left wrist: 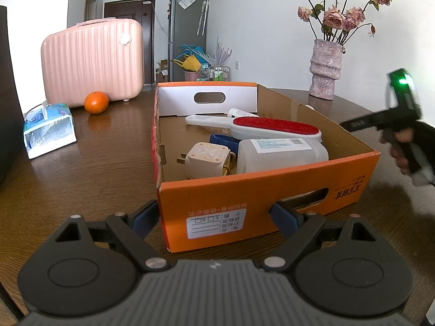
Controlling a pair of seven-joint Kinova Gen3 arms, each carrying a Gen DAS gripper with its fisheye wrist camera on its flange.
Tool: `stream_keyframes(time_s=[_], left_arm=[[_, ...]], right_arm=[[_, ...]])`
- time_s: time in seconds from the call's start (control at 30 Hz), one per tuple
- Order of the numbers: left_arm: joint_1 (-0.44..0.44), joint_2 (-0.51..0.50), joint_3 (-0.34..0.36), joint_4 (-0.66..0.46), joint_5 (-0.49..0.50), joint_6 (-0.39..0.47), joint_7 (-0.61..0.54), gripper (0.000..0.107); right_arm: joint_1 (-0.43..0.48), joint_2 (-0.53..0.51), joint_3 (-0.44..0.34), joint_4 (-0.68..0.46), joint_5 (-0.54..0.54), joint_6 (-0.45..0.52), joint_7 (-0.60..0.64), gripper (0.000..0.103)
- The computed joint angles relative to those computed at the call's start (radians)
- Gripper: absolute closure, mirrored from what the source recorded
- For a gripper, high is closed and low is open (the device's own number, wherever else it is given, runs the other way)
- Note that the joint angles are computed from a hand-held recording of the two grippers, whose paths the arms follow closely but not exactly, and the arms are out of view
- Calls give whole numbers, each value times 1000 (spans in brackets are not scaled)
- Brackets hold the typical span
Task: Organize rigid objects
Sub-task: 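Return the right tool to the cluster and grasp a white bottle cap, then carry the white cap into the orange box and release it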
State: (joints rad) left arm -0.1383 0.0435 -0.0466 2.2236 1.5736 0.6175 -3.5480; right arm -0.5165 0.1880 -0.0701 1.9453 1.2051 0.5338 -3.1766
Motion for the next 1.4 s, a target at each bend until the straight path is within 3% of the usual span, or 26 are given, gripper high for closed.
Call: stream_keyframes(time_s=[0.1,0.2,0.4,0.63,0.73,1.0,1.4], left_arm=[[0,0,0,0,0,0,0,18],[0,0,0,0,0,0,0,18],[-1,2,-1,0,2,1,-3,18],[-1,3,-1,-1,3,1,-6,18],[-1,3,-1,-1,3,1,-7,18],[0,2,-1,0,4,-1,-6,18],[0,2,-1,0,3,0,-5,18]], right_arm=[[20,49,21,-47,-31,-8,32,56],[6,65,50,-51,7,-17,-14,65],[-7,11,36,18,55,-40,-71,65],[-69,-175,-129,229,196,70,-251,65],[-95,-259,-209,291,169,126,-281,65],[-100,-324,-299,289,120,193,-264,65],[-74,-186,-219,98,275,-36,-153,65]])
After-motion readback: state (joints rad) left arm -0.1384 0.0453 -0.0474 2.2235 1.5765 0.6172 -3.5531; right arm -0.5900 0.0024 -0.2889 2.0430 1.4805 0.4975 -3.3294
